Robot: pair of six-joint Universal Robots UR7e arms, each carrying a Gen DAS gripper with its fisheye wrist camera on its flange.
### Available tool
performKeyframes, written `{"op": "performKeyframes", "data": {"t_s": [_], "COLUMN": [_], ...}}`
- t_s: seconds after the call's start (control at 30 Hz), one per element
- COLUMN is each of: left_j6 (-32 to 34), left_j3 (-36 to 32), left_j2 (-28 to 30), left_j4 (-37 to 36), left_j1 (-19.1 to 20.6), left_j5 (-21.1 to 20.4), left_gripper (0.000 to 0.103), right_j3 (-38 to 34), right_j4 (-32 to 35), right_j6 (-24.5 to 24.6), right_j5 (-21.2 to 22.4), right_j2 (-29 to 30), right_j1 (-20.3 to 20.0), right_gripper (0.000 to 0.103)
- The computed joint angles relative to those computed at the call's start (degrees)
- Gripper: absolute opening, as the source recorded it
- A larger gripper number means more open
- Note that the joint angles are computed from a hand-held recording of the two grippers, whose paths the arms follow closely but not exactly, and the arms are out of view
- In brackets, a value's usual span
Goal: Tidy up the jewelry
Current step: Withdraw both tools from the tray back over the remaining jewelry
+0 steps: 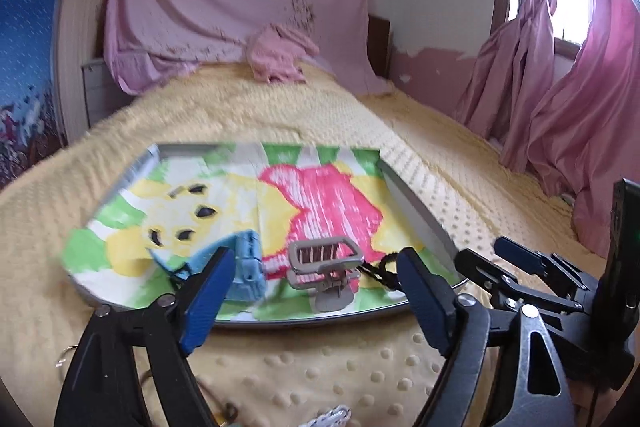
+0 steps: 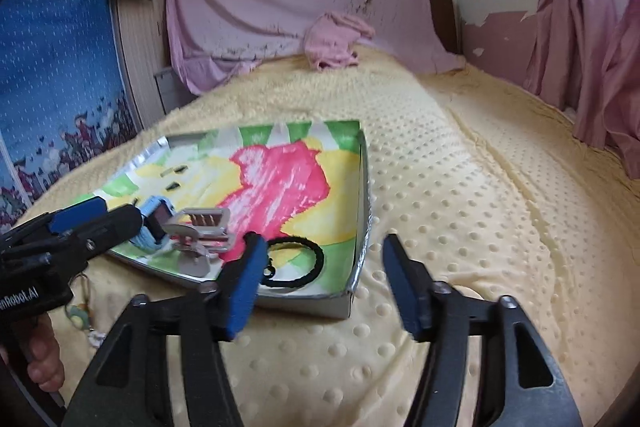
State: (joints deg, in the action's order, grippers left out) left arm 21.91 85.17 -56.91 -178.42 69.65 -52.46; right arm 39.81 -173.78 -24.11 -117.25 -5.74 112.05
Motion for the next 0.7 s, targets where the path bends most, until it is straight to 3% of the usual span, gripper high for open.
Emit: {"op": "performKeyframes", "data": {"t_s": [0.1, 0.2, 0.43, 0.7], "left_j6": [2.48, 4.56, 8.97, 12.63], "left_j3": [3.55, 8.12, 17.98, 27.14], "left_j2": [-1.56, -4.05, -9.99, -16.23], "left_j4": [-7.6, -15.14, -26.71, -32.88], "left_j1": [-1.13, -2.1, -4.66, -7.31], "left_j5": [1.77, 2.48, 8.33, 13.76], "left_gripper": [0.103, 0.103, 0.103, 0.103], "right_j3": [6.8, 13.24, 24.15, 33.69], "right_j4": [-6.07, -11.4, -21.65, -30.24], "right_j6": [-0.21, 0.39, 0.83, -0.05], "right_j5": [1.78, 4.15, 5.83, 4.79], "right_j2": [-3.25, -6.29, -10.52, -13.51], "right_j1": [0.56, 1.17, 3.25, 6.11], "right_gripper": [0.084, 0.1, 0.102, 0.102]}}
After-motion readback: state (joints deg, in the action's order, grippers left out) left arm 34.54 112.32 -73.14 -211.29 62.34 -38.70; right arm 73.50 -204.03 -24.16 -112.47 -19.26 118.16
